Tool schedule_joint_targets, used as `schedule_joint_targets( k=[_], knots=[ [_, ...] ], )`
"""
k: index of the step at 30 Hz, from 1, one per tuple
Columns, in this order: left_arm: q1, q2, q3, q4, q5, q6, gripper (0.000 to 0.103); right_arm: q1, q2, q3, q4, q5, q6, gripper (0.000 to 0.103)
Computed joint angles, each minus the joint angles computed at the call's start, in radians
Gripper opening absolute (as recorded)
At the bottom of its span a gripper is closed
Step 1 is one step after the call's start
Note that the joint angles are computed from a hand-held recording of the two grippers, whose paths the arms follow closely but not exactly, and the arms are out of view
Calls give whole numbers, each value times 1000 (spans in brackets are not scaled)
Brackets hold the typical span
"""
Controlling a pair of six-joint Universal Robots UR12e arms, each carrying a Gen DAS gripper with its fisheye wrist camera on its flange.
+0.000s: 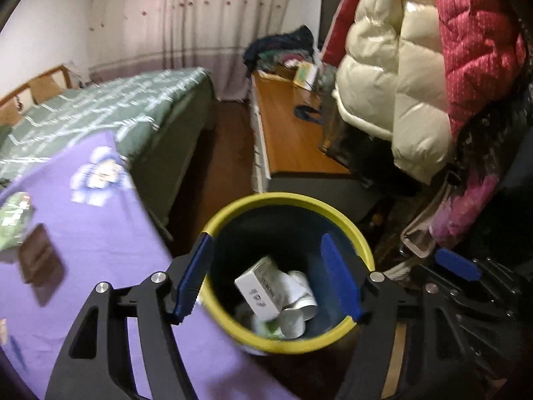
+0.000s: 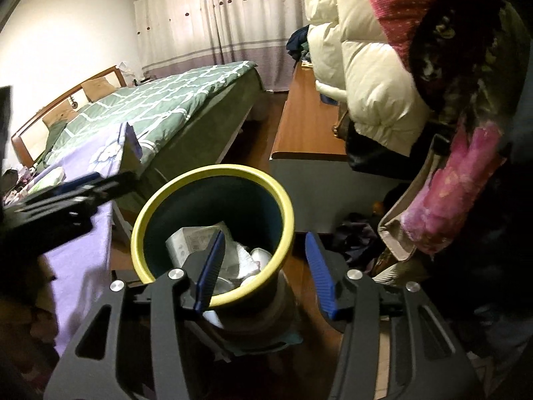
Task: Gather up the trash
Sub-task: 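Carry the tea carton with the left gripper over the bin and release, then reach the right gripper toward the green plastic bag on the table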
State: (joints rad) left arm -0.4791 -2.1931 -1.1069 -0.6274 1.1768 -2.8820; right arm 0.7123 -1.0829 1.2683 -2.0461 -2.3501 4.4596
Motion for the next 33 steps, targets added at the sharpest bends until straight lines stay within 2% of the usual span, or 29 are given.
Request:
schedule_joint_targets(
  k=[4,10,15,19,26,30,33],
  knots=[
    [31,41,-52,59,22,-50,76,1,22,-25,-39,20,-58,48],
    [86,101,-131,113,95,-110,87,1,64,-80,-79,52,-136,50],
    [128,138,-187,155,164,-129,89,2,110,-147,-92,84,-204,51],
    [162,158,-219,170,191,-160,91,0,149,-203,-118,125,-268,51],
    [213,174,-248,200,233,-193,92,-1,248,-364,-119,177,-387,52],
    [241,176,-252,213,247,-206,92,-2,325,-499,-112,217,-470,52],
    [259,180,-258,233,263,-211,92,0,403,-643,-75,237,-542,52]
  ],
)
